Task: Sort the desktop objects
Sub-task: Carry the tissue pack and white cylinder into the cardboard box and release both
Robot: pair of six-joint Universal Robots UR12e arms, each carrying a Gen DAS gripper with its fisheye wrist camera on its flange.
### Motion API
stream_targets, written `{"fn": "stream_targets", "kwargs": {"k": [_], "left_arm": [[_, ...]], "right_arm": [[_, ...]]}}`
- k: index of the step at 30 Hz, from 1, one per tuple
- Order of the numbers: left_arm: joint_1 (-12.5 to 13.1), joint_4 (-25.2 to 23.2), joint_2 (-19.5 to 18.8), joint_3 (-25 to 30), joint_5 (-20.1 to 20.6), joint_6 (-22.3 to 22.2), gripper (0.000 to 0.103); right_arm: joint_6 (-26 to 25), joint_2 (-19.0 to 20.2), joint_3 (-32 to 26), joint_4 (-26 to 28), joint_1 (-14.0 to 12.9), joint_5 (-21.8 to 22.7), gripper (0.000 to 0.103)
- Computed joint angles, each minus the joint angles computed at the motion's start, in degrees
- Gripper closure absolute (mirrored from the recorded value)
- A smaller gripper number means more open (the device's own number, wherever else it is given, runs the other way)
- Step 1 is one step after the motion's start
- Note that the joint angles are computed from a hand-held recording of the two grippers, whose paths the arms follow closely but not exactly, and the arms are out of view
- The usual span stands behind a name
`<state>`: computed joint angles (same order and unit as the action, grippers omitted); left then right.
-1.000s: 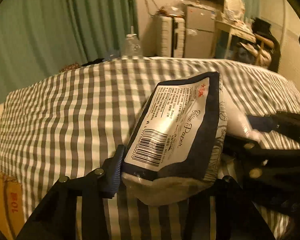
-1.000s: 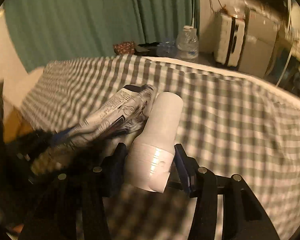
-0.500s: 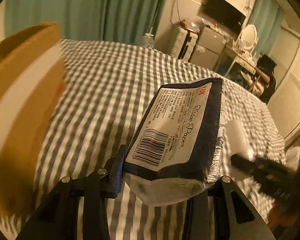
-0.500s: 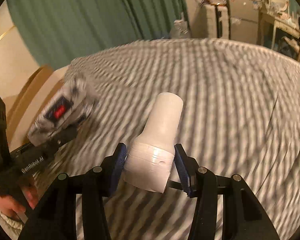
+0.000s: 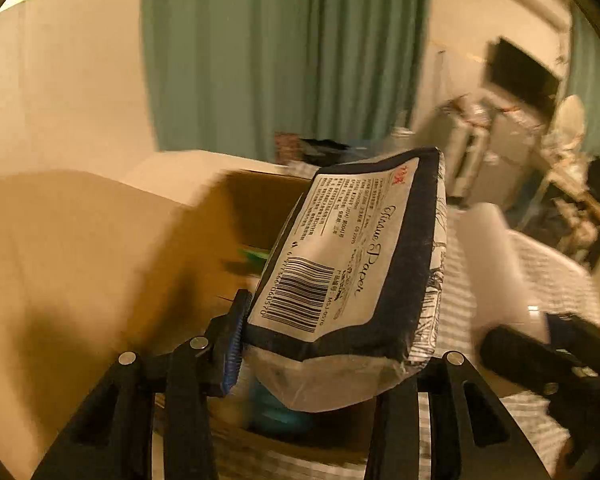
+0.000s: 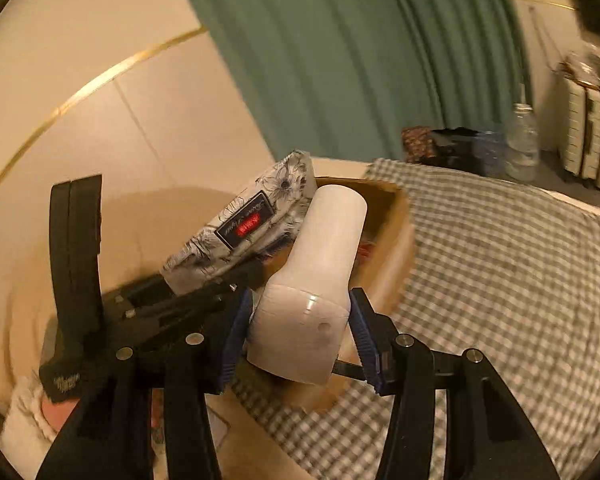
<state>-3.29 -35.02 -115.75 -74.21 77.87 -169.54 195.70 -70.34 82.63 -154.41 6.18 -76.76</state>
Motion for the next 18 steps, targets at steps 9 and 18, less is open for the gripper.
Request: {"fn": "stream_targets", "kwargs": {"k": [9, 18], "left_arm": [[0.7, 5.7, -3.6, 2.0, 2.2, 4.2, 0.001], [-0.1, 8.1, -0.7, -0.8, -4.6, 3.4, 0.000]], "right_arm": [[0.8, 4.2, -5.2, 7.4, 0.2, -4.0, 0.013], [-1.0, -3.2, 2.2, 4.1, 3.6, -34.1, 0.000]]}}
